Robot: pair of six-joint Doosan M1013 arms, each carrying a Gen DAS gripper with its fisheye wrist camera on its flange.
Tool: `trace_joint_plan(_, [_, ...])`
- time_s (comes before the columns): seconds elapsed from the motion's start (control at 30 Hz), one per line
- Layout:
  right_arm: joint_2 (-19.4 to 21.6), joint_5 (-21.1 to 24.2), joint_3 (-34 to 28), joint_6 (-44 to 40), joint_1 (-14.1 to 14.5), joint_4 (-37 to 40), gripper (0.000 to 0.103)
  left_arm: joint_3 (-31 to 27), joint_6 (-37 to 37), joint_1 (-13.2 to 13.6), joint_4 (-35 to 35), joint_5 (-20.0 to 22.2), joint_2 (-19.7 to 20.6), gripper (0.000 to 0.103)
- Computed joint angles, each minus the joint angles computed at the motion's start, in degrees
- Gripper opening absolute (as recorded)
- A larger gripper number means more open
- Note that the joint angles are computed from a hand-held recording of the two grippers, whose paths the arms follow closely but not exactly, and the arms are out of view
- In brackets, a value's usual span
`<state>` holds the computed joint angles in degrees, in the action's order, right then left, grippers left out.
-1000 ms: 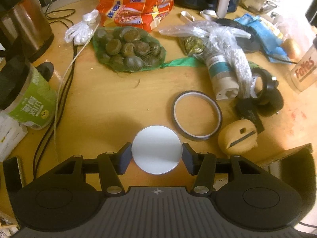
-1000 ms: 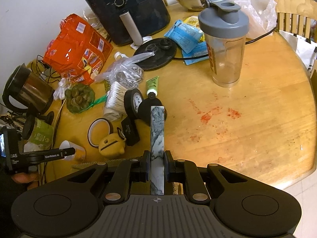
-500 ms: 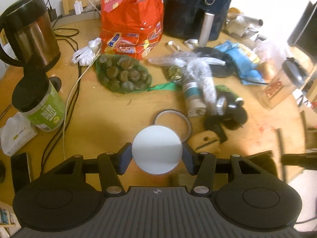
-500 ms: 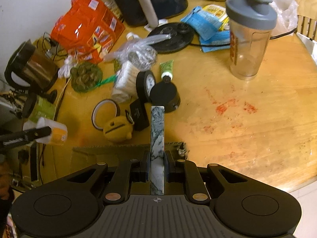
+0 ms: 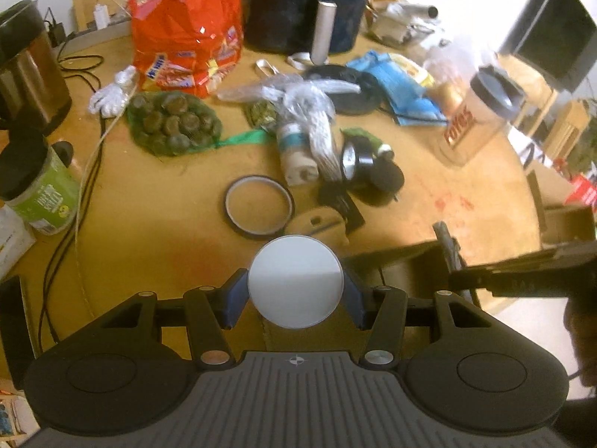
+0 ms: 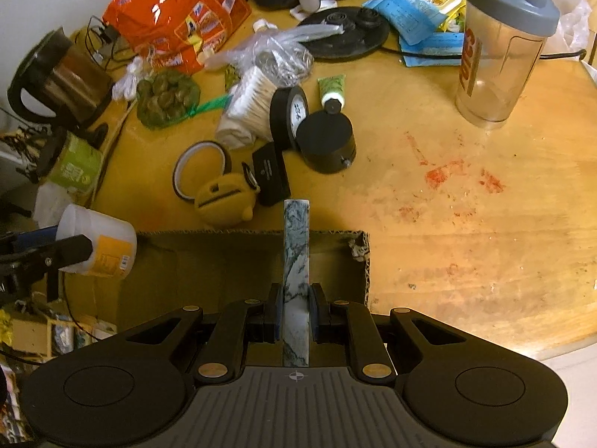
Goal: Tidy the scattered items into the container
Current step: 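Carry the strip into the cardboard box and open the right tool while the left tool carries the jar, then lower the white-lidded jar into the cardboard box and open the left tool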
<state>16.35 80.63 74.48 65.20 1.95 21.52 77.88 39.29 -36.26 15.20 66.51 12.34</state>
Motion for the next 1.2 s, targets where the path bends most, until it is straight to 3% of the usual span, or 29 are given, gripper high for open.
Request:
trace_joint_plan(0.33, [-0.08, 1.02, 1.19, 0.43, 0.51, -4.15, 0.017, 0.90, 0.15, -0.66, -1.04, 0.69, 0.76, 0.052])
trace_joint_plan(0.63, [-0.76, -1.25, 2.17, 0.08, 0.90, -6.06, 0.019, 1.02, -0.12, -0.68, -0.53, 0.96, 1.38, 0.052])
trace_joint_plan(0.7, [-0.85, -1.68, 2.16, -0.07, 0.84, -5.85, 0.038, 1.12, -0.16, -0.62, -0.61, 0.81, 1.43, 0.052])
trace_joint_plan(0.87, [-1.29, -2.65, 2.32, -0.74, 0.76, -4.76, 0.059, 1.06, 0.47, -0.68, -0.69, 0.67, 1.78, 0.052])
trace_joint_plan(0.97, [-1.87, -4.40, 2.70, -1.36, 0.91, -4.52, 0.077, 1.03, 0.71, -0.81, -0.13, 0.73, 2.05, 0.052])
trace_joint_plan(1.2, [-1.65, -4.84, 2.40, -0.22, 0.78, -4.56, 0.080, 1.51, 1.73, -1.27, 2.46, -0.28, 2.52, 0.052])
